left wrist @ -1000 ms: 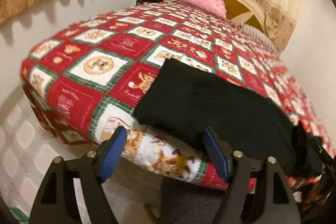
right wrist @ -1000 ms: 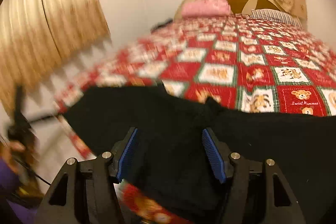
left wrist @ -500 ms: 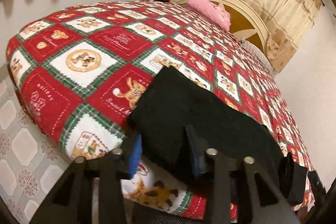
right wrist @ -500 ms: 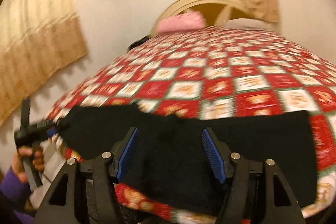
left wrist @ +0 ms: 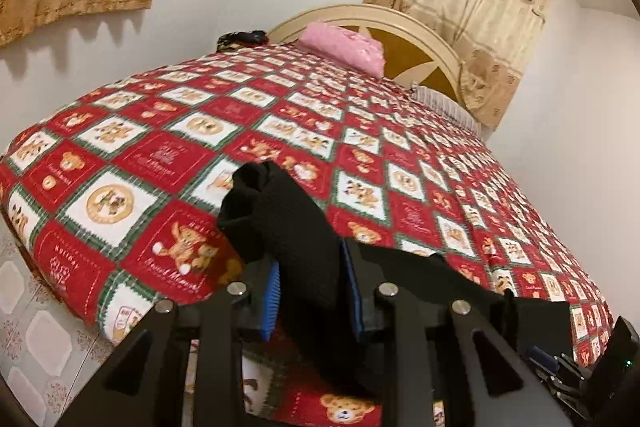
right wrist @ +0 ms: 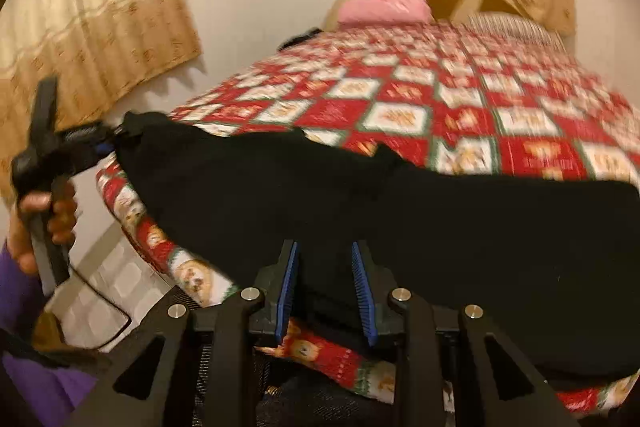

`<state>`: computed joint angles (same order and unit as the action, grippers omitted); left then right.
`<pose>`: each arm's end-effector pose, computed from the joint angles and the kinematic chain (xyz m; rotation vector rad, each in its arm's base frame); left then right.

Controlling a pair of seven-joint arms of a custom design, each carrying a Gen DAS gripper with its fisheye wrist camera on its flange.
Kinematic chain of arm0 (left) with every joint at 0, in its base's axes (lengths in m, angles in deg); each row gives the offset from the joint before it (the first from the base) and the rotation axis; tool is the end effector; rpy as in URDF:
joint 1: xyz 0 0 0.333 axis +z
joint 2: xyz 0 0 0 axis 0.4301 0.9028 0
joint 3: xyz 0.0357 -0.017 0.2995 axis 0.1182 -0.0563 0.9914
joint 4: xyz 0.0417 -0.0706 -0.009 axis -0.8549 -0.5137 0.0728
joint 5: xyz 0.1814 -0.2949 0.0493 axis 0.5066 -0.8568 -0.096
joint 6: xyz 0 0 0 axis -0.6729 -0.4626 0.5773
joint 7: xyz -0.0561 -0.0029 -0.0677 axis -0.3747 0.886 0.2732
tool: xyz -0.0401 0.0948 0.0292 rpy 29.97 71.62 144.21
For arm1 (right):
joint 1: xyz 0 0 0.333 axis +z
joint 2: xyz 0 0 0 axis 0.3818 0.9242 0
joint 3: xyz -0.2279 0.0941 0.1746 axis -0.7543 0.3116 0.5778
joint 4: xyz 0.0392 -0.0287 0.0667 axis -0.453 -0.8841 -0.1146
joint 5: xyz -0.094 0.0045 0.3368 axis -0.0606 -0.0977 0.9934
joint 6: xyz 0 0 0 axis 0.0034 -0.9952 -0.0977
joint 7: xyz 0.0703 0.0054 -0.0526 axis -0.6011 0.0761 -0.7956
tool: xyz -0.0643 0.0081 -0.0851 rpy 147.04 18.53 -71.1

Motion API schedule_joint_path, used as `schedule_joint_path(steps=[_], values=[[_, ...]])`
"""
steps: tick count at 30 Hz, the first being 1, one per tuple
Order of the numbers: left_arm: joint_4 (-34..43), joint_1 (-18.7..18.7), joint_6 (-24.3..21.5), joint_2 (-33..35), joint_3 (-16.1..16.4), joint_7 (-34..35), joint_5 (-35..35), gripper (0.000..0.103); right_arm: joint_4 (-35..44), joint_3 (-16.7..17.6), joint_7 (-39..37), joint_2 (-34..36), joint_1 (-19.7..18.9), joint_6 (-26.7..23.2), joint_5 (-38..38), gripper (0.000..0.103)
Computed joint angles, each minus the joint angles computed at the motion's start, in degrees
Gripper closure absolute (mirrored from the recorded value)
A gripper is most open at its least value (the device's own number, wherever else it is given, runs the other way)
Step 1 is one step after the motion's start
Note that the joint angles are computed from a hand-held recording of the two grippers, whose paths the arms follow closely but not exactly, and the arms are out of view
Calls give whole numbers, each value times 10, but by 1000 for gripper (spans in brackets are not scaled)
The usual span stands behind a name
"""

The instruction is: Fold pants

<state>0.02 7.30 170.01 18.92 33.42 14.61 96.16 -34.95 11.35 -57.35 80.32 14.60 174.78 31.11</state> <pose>0.6311 -0.2484 0.4516 -2.0693 1.1478 -1.0438 0.6690 -0.0472 0.4407 -2.0338 0.9718 -0.3213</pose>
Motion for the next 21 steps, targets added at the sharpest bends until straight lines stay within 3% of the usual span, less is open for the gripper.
schedule_joint_path(steps=[2, 7, 10, 12, 13, 14, 18, 21], values=[[7, -1, 1, 4, 0, 5, 2, 74, -18, -2, -19, -9, 9, 34, -6, 63], [6, -1, -1, 9, -2, 6, -15, 74, -10, -18, 1, 9, 26, 38, -82, 63], [-3, -3, 1, 4, 2, -7, -14, 74, -30, -9, -28, 12, 39, 110, -92, 63], [-8, -3, -4, 1, 2, -11, -13, 74, -19, -12, 7, 20, 49, 128, -104, 72], [-10, -3, -6, 0, 1, -11, -14, 74, -7, -12, 32, 26, 48, 123, -104, 83], [-11, -3, -9, 0, 0, -11, -15, 74, 18, -10, 65, 37, 40, 99, -100, 85], [-13, -1, -10, 1, -3, -12, -17, 74, 125, 12, 148, 91, -20, -68, -72, 85], [-12, -2, -11, 2, -2, -11, -15, 74, 119, 10, 143, 94, -20, -79, -85, 83]])
